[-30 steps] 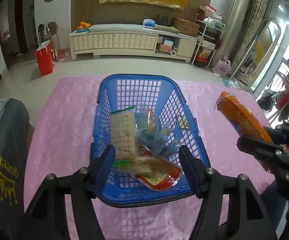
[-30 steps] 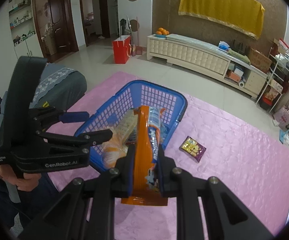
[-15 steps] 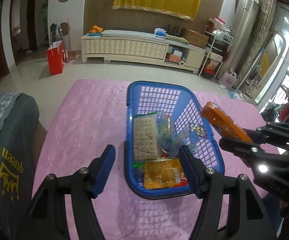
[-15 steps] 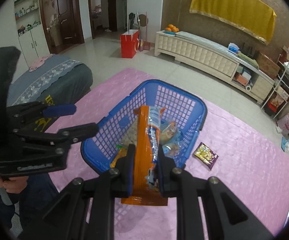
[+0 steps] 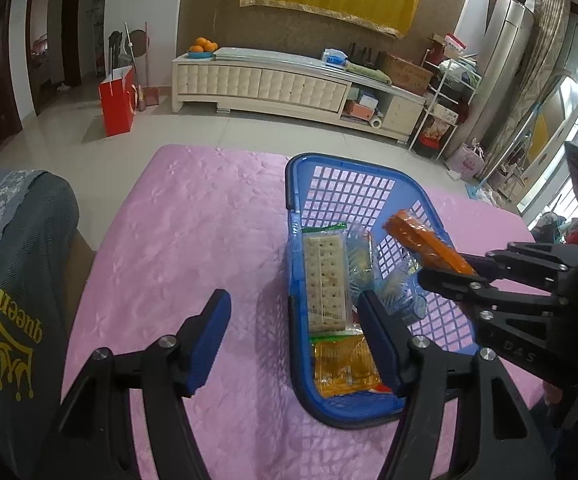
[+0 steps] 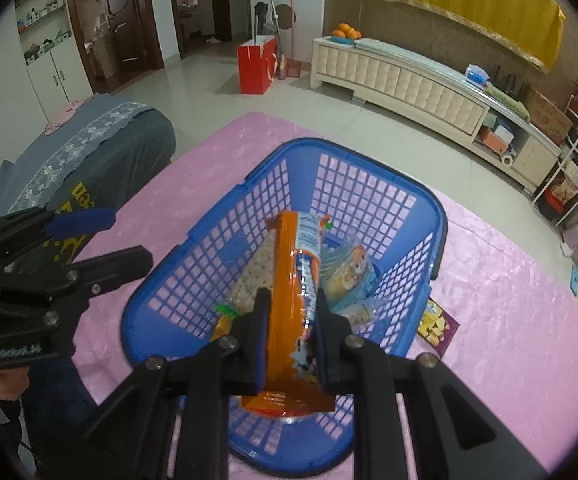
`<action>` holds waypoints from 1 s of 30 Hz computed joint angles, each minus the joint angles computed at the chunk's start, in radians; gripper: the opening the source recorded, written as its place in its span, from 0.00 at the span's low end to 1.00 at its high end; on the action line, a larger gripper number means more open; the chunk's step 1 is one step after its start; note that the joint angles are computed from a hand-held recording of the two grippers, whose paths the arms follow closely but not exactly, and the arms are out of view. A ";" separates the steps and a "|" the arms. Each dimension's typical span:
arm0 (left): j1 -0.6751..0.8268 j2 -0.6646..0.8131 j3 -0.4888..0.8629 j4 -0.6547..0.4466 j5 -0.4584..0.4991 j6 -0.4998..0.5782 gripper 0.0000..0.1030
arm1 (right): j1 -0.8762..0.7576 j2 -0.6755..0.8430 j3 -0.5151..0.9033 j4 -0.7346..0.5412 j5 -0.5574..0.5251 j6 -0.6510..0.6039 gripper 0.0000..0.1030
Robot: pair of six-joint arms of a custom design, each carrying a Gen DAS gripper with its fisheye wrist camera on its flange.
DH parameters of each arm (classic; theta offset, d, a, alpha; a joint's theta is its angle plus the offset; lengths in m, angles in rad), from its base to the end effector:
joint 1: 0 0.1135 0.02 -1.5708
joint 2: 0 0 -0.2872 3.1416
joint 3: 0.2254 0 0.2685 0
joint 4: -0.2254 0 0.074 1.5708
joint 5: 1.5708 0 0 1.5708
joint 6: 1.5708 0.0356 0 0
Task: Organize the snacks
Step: 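Lower the orange candy bar into the basket and open the right gripper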
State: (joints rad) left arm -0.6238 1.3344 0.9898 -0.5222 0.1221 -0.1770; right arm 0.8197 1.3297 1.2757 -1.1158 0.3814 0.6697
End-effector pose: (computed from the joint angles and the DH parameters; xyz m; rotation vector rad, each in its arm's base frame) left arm 0.2329 -0.1730 0.2774 0.6071 2.4194 -0.4974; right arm 0.1856 0.1794 0.3396 -0.0928 2.5938 -0.0109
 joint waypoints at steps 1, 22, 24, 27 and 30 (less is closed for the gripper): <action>-0.002 0.009 0.002 0.005 0.001 -0.001 0.62 | -0.019 0.006 -0.007 0.013 -0.015 -0.015 0.23; -0.090 0.035 0.060 -0.028 -0.084 -0.024 0.62 | -0.110 -0.053 -0.016 -0.019 -0.013 -0.086 0.79; -0.116 0.040 0.086 -0.044 -0.104 -0.022 0.62 | -0.123 -0.087 -0.018 -0.038 -0.010 -0.079 0.79; -0.142 0.048 0.111 -0.051 -0.120 -0.024 0.62 | -0.151 -0.129 -0.019 -0.073 -0.006 -0.066 0.79; -0.162 0.068 0.146 -0.053 -0.115 -0.026 0.62 | -0.203 -0.147 -0.002 -0.121 -0.013 -0.057 0.80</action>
State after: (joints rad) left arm -0.7853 1.4023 1.1356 -0.5753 0.0075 -0.2028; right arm 0.6170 1.1823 1.2737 -1.2372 0.3685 0.6127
